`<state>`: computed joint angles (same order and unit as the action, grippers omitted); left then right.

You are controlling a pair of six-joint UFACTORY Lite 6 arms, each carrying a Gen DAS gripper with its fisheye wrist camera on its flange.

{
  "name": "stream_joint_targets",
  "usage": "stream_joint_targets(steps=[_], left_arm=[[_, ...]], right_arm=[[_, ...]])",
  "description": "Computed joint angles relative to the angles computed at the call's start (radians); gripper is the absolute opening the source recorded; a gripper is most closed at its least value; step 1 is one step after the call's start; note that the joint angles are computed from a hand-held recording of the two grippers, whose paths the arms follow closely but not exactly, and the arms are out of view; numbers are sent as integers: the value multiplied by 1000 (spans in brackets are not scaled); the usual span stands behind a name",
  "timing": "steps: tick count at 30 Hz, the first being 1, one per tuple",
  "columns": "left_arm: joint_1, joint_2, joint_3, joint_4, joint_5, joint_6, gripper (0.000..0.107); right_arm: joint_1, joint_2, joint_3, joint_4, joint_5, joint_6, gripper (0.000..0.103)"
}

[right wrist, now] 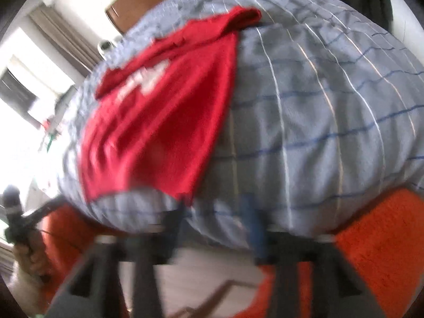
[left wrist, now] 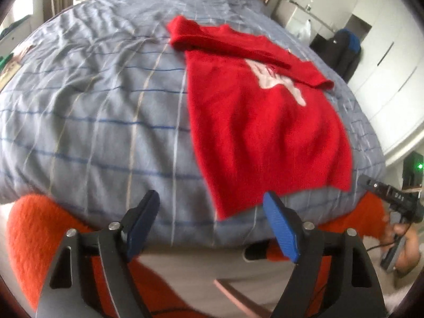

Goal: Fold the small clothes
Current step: 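Grasp the sweater hem with both grippers and pull it taut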

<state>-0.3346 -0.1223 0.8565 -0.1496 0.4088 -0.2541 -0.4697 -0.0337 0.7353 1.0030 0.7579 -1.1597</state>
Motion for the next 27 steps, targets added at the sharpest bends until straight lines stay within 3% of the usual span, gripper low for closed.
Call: stream_joint_targets(steps=[1,2,3,4,5,6,7,10,12,15,19,22,23,24,26,27], left_arm=[[-11,77,51,33,2,-27,81],[-19,160,105,45,5,-36,72],[-23,250,168,16,16,-7,38],[-24,298,200,-28,32,34,13],[-27,342,230,-38,47,33,3],[-32,345,227,-10,39,-9,2],[-33,321,207,-8,35,-19,2],[-53,155,102,115,65,-103,1],[-63,75,53,163,88,-122,1],[-97,158,92,275,92,-208,1],[-120,385,201,413,74,-362,2],[-130,384,211,463,84,-416,8],[-128,370,200,452,75,-404,12],[-121,341,179,438,72,-392,26],[-96,234,103,424,60,-388,50],[-89,187,77,448,52,-417,56]], right_arm=[[13,19,15,14,-5,-3,63],[33,57,42,27,-9,0,63],[45,97,63,47,-1,-10,63],[64,166,102,75,27,-27,60],[79,203,120,87,43,-41,53],[113,228,131,86,25,-41,17],[151,227,132,43,-35,-2,4],[135,101,82,-101,-71,112,3],[74,9,51,-171,-38,127,3],[3,-26,42,-230,17,153,3],[132,128,48,-267,-177,240,3],[265,147,50,-364,-321,387,4],[285,126,41,-400,-336,422,4],[297,100,31,-436,-344,456,8],[327,29,10,-579,-349,607,29],[325,-8,-3,-631,-351,656,43]])
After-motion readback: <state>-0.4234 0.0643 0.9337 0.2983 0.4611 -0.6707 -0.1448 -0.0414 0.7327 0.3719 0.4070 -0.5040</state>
